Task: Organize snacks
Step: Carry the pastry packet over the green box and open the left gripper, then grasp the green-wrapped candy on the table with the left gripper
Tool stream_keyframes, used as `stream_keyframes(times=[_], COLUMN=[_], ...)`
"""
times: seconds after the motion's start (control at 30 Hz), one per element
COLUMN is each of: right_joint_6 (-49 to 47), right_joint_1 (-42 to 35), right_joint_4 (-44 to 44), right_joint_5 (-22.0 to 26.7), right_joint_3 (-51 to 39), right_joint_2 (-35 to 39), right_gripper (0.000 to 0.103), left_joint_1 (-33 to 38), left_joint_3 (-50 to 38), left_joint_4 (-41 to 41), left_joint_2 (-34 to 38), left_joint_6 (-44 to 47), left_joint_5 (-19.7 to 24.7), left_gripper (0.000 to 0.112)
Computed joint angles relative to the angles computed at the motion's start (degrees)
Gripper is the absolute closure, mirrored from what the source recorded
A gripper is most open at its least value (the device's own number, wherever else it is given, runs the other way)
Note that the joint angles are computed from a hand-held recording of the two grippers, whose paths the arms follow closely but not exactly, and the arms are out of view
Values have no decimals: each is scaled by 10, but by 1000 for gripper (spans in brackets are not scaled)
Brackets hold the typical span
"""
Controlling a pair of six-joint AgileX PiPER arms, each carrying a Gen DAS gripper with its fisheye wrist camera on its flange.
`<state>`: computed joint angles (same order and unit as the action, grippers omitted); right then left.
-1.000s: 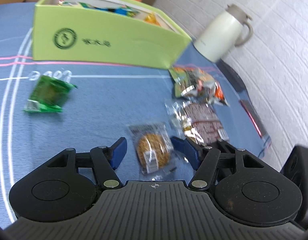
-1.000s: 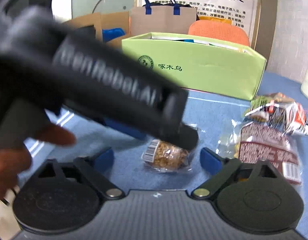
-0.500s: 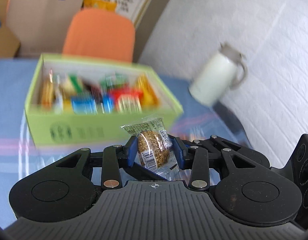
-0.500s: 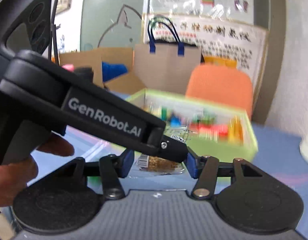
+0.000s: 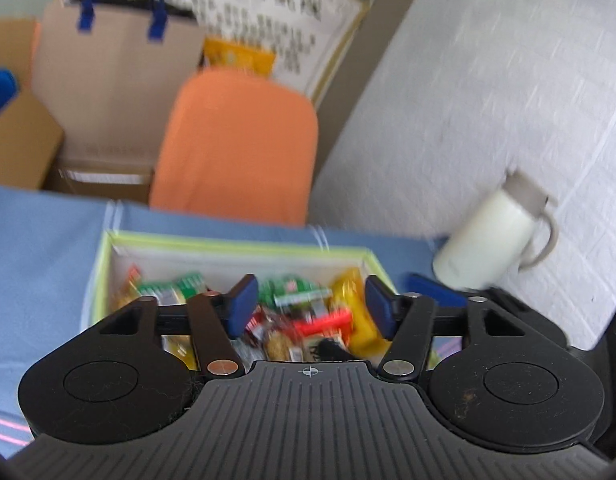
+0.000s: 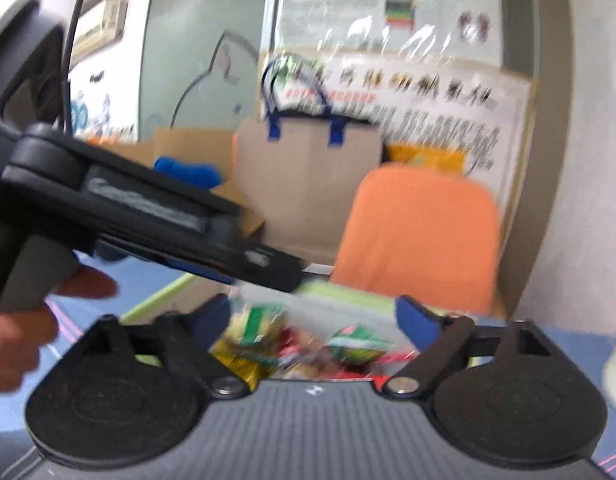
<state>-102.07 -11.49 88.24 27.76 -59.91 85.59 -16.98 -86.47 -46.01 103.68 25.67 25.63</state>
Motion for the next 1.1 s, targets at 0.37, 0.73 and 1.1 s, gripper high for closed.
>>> stream_keyframes(times=[0.37,0.73,1.1], right_joint_6=[28,217,277], right_joint_1=[43,214,218], right_joint_4=[-43,-194,-282], right_joint_5=[44,-37,-49], right_joint_3=[118,174,269], right_joint_2=[-113,-25,-150], right_gripper=[10,10,9], left_joint_1=[58,150,65], left_joint_3=[224,364,440], left_joint_4=[-98,-184,-188], left_joint_2=[-169,-136,-210], left_joint_6=[150,252,255], left_joint_5=[-41,68,61], left_gripper=[46,87,107])
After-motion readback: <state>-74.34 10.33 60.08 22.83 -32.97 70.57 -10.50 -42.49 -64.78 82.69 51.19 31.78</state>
